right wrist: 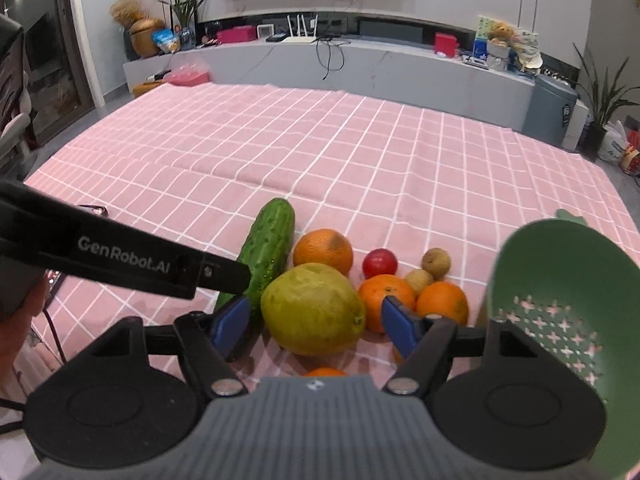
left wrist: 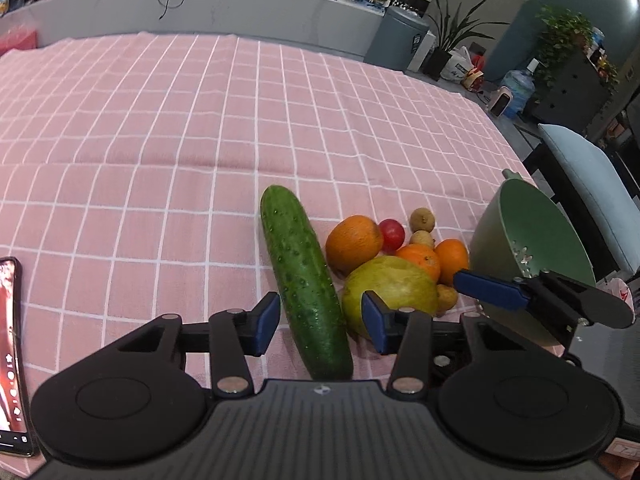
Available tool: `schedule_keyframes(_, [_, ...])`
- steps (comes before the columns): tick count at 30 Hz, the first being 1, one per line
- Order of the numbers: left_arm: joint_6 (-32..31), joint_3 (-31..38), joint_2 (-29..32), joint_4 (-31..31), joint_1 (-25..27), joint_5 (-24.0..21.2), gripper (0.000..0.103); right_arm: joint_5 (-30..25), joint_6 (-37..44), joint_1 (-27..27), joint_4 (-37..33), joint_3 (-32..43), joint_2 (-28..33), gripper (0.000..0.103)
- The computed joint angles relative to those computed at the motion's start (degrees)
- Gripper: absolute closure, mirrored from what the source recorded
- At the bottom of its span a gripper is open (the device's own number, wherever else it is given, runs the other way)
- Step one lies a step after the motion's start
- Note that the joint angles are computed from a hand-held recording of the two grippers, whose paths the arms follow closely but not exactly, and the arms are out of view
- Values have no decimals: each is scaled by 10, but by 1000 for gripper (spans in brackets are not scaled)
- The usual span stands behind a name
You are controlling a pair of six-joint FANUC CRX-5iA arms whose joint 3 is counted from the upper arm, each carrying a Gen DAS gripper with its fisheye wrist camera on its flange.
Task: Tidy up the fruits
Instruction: 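Grasp the yellow-green pear with the right tool while the left tool grasps the cucumber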
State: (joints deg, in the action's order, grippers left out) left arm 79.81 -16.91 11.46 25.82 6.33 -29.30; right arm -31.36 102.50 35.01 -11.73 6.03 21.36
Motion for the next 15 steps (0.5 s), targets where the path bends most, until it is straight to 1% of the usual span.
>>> schedule_keyframes(3, [-17, -8, 2, 25, 6, 3, 49, -16, 5, -1, -4, 19, 16, 33])
schedule_keyframes(6, [-54, -18, 6, 69, 8, 12, 50, -29, 16, -2, -15, 36, 29, 34])
schedule_keyframes(8, [-62, -19, 9, 80, 9, 13, 52, -25, 21, -2, -17, 37, 31, 34])
schedule_keyframes(12, [-96, -24, 15, 118, 6, 18, 52, -21, 21, 0, -14, 41, 40, 34])
schedule_keyframes(15, [-112, -24, 19, 131, 3, 19, 52, -25, 16, -1, -15, 46, 46, 34])
